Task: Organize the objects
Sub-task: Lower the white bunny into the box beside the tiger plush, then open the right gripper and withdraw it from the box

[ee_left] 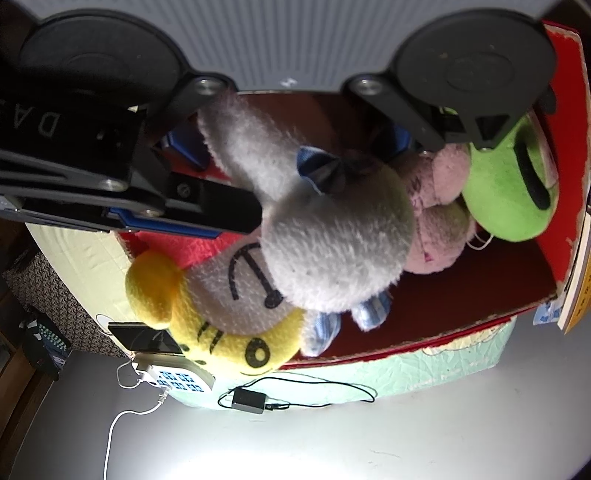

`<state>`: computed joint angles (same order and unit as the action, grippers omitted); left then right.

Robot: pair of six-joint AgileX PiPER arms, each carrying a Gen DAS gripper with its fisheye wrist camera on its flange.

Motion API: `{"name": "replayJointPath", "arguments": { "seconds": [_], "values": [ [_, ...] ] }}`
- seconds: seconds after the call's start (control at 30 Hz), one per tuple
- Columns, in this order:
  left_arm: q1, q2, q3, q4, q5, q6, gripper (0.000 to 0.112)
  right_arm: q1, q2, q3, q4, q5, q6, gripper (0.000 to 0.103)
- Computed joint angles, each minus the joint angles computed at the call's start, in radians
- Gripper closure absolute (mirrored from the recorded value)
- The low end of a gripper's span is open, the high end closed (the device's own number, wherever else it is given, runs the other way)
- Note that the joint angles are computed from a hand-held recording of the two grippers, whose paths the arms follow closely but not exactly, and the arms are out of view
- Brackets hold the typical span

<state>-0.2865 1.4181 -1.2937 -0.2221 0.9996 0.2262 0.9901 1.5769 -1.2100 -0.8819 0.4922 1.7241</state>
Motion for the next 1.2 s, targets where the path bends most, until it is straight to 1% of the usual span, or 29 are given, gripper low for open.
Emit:
{"name": "replayJointPath", "arguments": {
  "seconds": [0.23,0.3,0.5,0.63,0.83,1.2],
  "values": [
    [-0.015,-0.018,0.007,0.042,-0.009,-0.033,0.016,0.021,-0.004,-0.007,-0.028,0.035,0.017,0.072],
    [-0.015,-0.021,0.006,0.052,-0.007,-0.047,0.013,0.028,-0.009,-0.003,-0.046,0.045,0.032,0.071],
    [-0.015,-0.041,0.017,0.084,-0.001,-0.078,0.013,0.052,-0.022,0.009,-0.084,0.071,0.064,0.071],
    [-0.029,-0.053,0.019,0.122,0.005,-0.114,0.013,0.060,-0.030,0.008,-0.072,0.086,0.052,0.071],
    [-0.029,-0.077,0.024,0.136,0.013,-0.139,0.013,0.090,-0.043,0.013,-0.102,0.123,0.086,0.070],
    [-0.030,-0.172,0.040,0.173,0.042,-0.204,0.013,0.161,-0.081,0.029,-0.175,0.181,0.174,0.069]
  ]
}}
